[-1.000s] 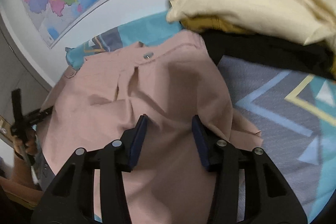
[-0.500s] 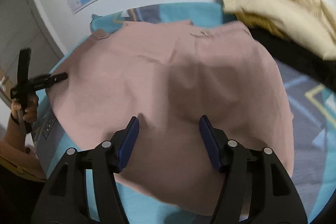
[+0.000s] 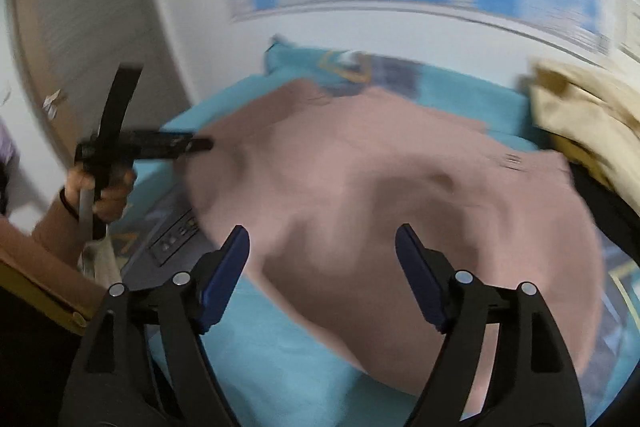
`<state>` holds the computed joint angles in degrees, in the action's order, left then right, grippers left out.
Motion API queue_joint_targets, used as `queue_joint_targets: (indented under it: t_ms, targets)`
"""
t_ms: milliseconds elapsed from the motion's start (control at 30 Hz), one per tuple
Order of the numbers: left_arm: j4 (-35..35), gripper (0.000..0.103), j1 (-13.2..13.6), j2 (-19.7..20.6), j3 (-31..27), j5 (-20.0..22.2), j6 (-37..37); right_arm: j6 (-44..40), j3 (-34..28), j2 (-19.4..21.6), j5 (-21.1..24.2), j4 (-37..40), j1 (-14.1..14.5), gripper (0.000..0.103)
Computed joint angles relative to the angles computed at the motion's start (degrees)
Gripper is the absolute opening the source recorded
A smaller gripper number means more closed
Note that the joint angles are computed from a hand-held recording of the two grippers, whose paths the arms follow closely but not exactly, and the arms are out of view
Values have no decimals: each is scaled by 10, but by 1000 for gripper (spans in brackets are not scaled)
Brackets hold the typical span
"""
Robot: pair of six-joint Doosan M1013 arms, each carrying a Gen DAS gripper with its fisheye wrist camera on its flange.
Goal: Fold large clothes
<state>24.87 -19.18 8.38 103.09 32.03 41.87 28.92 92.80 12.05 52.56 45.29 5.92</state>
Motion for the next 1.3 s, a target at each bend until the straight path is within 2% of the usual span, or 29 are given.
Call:
queue_joint_targets:
  t_ms: [167,333,433,567,767,867,1000,1167,1200,1233,1267,1300]
  targets:
    - [0,68,-5,-20,18,1,-16,-33,-6,16,8,-30,48,75]
    - [-22,70,-8,-33,35,-7,-11,-68,4,16,-23,-66,84,75]
    - [-39,70,-9,-35,42,-9,-2,-52,4,23,-38,-103,101,75]
    - [-34,70,-15,-37,46,-8,-9,-50,10,23,-69,-121,109,74]
    - [7,70,-30,-35,40,13,-31,-44,1,20,-48,-77,88,73]
    - [3,70,-32,-33,38,10,-24,-34,-1,19,-40,-68,81,74]
    - [-3,70,-34,-30,36,10,-17,-45,4,14,-39,-70,84,74]
    - [-18,70,-32,-29,36,10,-8,-49,9,15,-59,-95,100,73]
    - [-29,70,-31,-30,37,7,-1,-49,10,17,-66,-105,105,71]
    - [-45,70,-29,-31,38,3,11,-48,12,17,-81,-115,110,60]
    - [-69,70,-25,-33,40,-3,28,-40,14,18,-97,-132,115,41]
    - [-105,70,-20,-34,43,-9,53,-31,13,21,-106,-149,119,32]
